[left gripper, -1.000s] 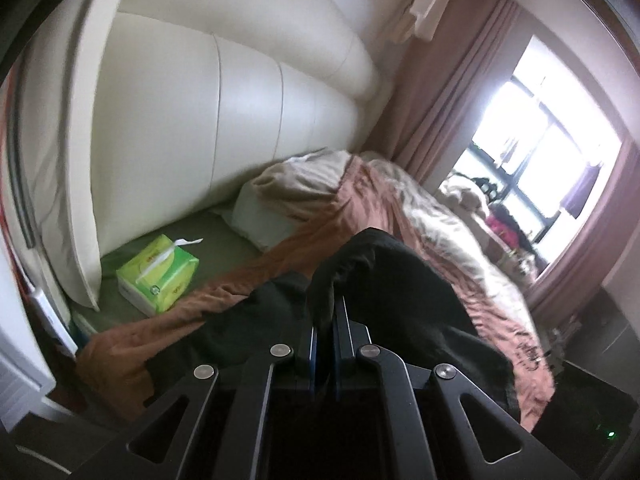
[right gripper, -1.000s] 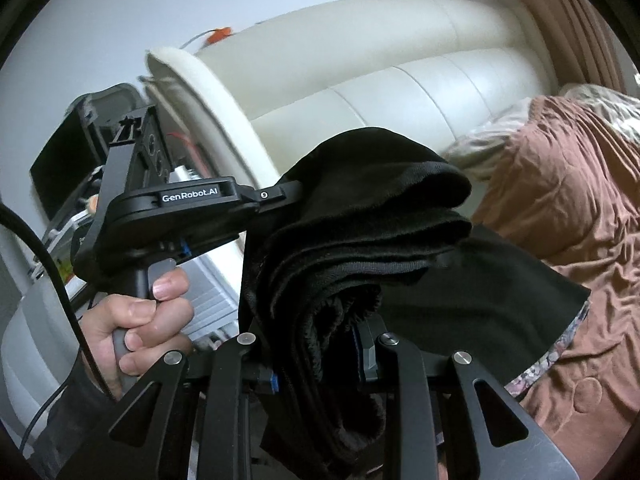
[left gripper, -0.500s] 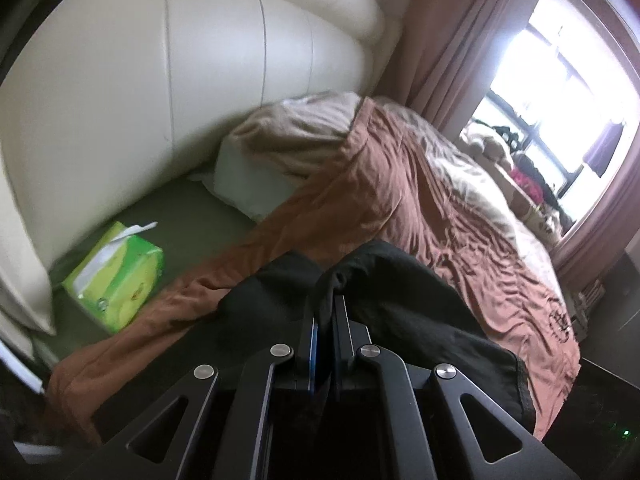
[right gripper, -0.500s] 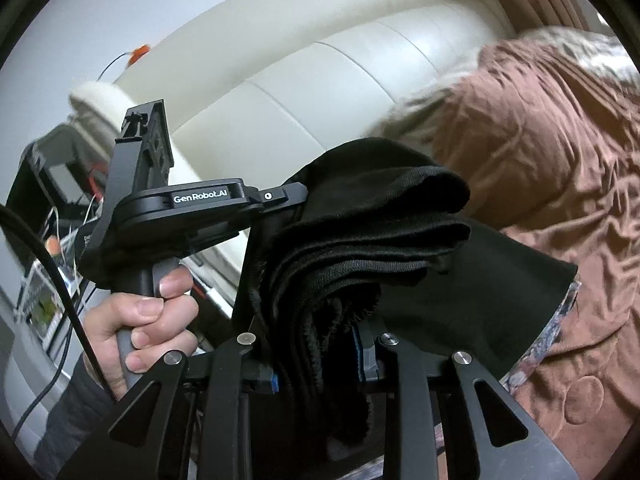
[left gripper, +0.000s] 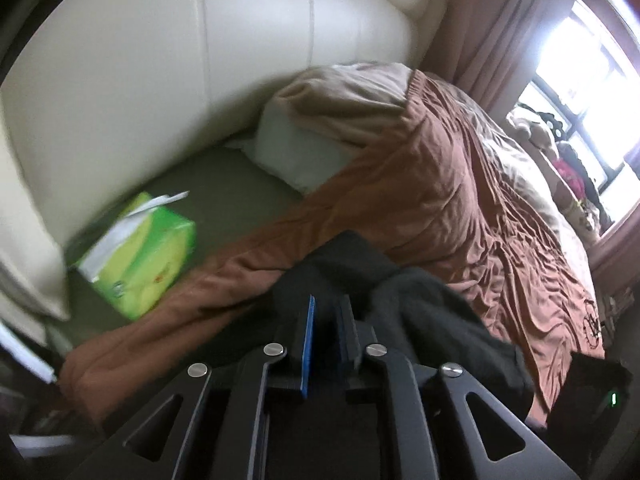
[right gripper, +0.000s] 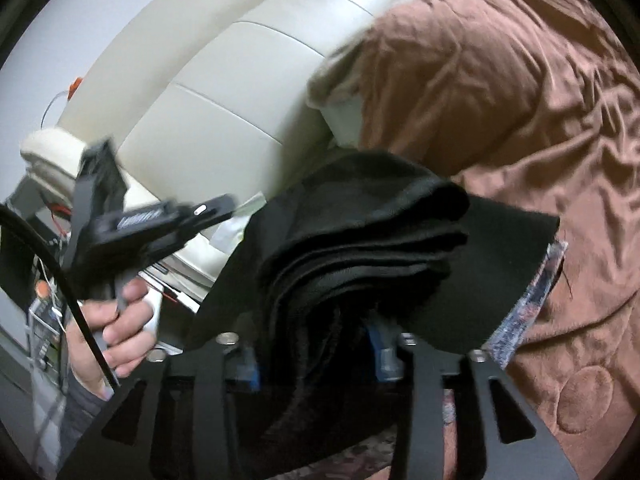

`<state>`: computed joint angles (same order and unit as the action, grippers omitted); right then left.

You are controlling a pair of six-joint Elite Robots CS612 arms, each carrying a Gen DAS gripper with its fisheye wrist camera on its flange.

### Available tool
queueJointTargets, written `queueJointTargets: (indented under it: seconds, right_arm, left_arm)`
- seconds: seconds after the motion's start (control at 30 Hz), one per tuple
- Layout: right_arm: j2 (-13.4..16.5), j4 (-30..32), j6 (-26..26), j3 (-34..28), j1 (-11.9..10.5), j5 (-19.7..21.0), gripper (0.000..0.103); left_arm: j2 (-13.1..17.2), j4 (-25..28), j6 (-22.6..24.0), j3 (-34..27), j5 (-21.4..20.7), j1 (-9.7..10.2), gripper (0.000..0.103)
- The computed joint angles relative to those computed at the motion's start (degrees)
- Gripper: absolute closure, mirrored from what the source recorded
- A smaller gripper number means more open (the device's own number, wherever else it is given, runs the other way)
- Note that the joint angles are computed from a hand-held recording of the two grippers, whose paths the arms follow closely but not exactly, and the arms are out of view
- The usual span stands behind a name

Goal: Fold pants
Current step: 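Lower the pants onto the bed beside the tissue box and open the right gripper, then press the pants flat with the right gripper while the left gripper releases them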

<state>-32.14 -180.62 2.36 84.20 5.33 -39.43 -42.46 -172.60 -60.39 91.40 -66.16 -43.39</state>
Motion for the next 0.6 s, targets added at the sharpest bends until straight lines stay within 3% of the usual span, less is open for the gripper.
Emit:
queueJointTargets:
  seconds: [0.13,0.3,0.37,0.4,0.47,0.5,0.6]
  right_arm:
    - [0.15,2.15,1.02,-1.38,-0.47,1.04,0.056]
    - [0.15,2.61,3.31,-3.22,-1.14,-1.19,0.057]
    - [-0.08,0.68,4.77,-3.06,-1.40,-5.68,0.072]
    - [-0.62,0.93,4.90,-2.76,-1.37,-8.92,0.073]
    - [-1.71,1.48,4.88,-2.01,-1.47,-14.95,0.073]
    - [-2.20,1.37,4.49,-1.55,-1.44,-17.53,0.073]
    - [-3.61,-0.70,3.01,0.44,-1.84,-18.99,0.073]
  left_arm:
    - [-1.55,-2.06,-0.84,3.92,0.40,-1.21,0.089]
    - [-2.09,-1.59,-3.05,7.00,-0.88,-2.23,0.089]
    - [-2.32,0.60,-6.33,8.09,-1.73,-2.50,0.088]
    - [-2.34,0.36,-6.82,8.58,-1.69,-2.64,0.087]
    - [-2.91,1.49,-8.69,9.65,-0.69,-3.15,0.073]
    - [-3.20,1.55,-9.20,10.04,-0.42,-3.35,0.072]
    - [-4.26,0.13,-9.69,11.27,0.47,-4.04,0.072]
